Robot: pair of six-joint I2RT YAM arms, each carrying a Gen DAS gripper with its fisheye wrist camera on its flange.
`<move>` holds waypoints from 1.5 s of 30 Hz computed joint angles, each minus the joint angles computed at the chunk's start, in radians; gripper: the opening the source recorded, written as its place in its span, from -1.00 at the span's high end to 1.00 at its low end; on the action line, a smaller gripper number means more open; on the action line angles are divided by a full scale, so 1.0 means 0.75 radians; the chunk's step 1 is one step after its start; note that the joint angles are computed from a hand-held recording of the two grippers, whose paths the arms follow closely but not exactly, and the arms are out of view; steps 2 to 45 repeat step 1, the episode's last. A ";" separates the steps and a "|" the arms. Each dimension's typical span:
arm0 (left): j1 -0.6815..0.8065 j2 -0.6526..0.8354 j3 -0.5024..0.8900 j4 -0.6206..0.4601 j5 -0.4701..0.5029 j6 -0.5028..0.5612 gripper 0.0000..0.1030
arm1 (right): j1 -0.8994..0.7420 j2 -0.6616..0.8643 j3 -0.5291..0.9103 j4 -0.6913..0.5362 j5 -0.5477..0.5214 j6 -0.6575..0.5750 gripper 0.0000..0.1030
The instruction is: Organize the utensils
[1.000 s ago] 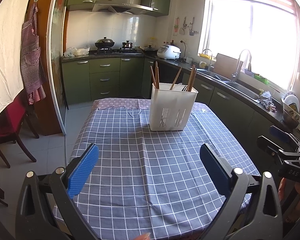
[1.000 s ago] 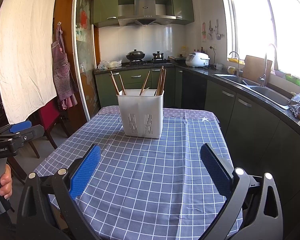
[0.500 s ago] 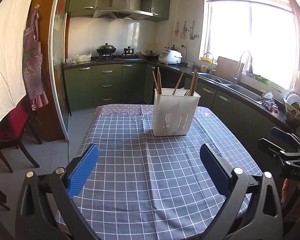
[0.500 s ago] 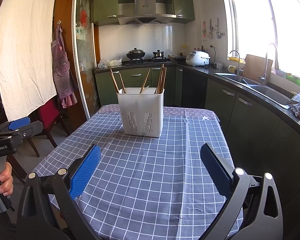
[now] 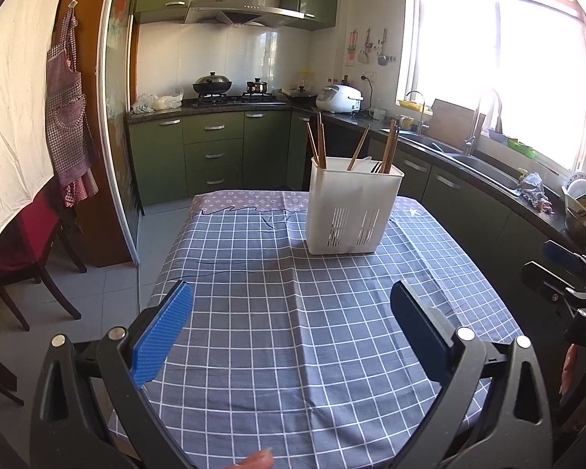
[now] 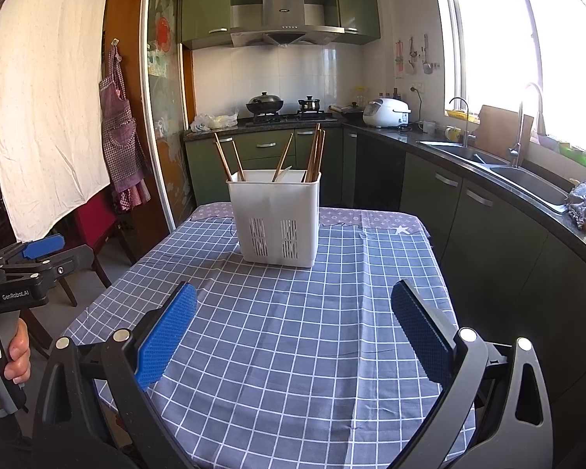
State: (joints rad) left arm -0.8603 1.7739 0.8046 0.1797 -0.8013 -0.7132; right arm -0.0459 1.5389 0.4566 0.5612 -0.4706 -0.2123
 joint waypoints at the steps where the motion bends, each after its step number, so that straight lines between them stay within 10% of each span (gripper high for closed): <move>1: 0.006 0.005 0.002 -0.002 0.008 -0.002 -0.87 | 0.002 0.001 0.002 -0.002 0.001 -0.001 -0.91; 45: 0.006 0.005 0.002 -0.002 0.008 -0.002 -0.87 | 0.002 0.001 0.002 -0.002 0.001 -0.001 -0.91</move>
